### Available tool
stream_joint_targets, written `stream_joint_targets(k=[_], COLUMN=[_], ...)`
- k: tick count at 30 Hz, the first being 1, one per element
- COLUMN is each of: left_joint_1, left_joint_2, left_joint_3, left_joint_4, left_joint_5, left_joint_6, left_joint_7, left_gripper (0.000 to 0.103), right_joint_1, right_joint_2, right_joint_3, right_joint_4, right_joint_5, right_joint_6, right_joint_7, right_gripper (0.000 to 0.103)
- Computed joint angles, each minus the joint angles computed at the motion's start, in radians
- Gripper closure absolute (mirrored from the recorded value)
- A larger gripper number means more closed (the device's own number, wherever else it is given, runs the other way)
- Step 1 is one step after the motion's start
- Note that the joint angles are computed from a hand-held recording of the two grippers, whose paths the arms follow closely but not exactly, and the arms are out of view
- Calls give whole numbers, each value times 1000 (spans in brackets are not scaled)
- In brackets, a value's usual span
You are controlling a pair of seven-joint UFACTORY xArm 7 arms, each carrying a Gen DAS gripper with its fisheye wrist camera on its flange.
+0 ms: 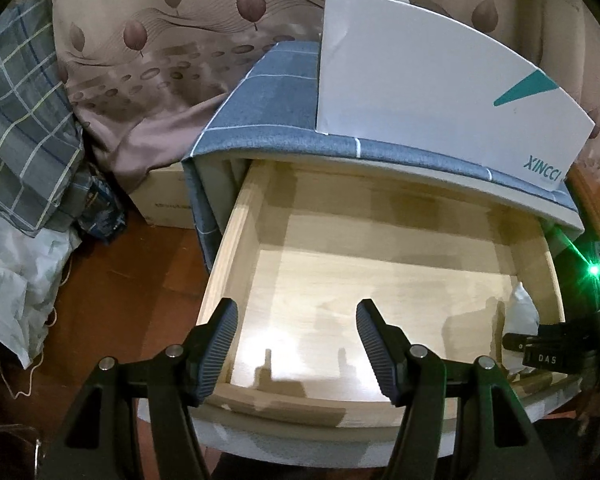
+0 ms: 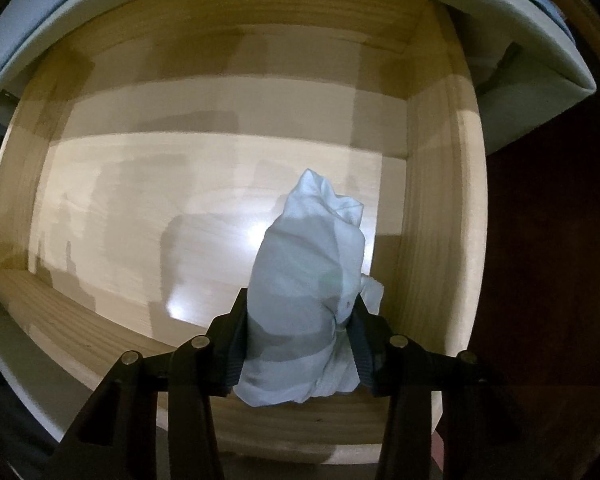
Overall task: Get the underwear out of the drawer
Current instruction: 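Lift the white sock out of the drawer with the right tool toward the box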
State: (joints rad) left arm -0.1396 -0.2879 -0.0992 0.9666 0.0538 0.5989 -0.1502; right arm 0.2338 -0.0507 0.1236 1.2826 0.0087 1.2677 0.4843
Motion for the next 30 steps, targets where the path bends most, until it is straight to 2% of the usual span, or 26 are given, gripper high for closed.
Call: stream_joint_targets(k=[9,16,26,30], left_joint_1=[-6,-12,-4,-5], left_joint_2=[-4,-9,-8,-8], left_joint_3=[9,21,13,15], left_joint_4=[-6,-10,-11,-10], left_joint_5=[-20,-65,-54,-57], left_joint_6=[-6,-11,-12,-11], left_joint_7=[15,37,30,30], left_gripper=[40,40,40,40], right_joint_1=[8,-6,-5,0], right_joint_2=[-77,-179,-216,-225], right_joint_3=[16,18,53,61], right_joint_4=[-59,-139,-78,-17], right_joint_5=[-59,-100,-133,-138], right_joint_6=[-80,-206,-265,-261], right_joint_7=[19,19,48,40], right_gripper=[63,64,64,64])
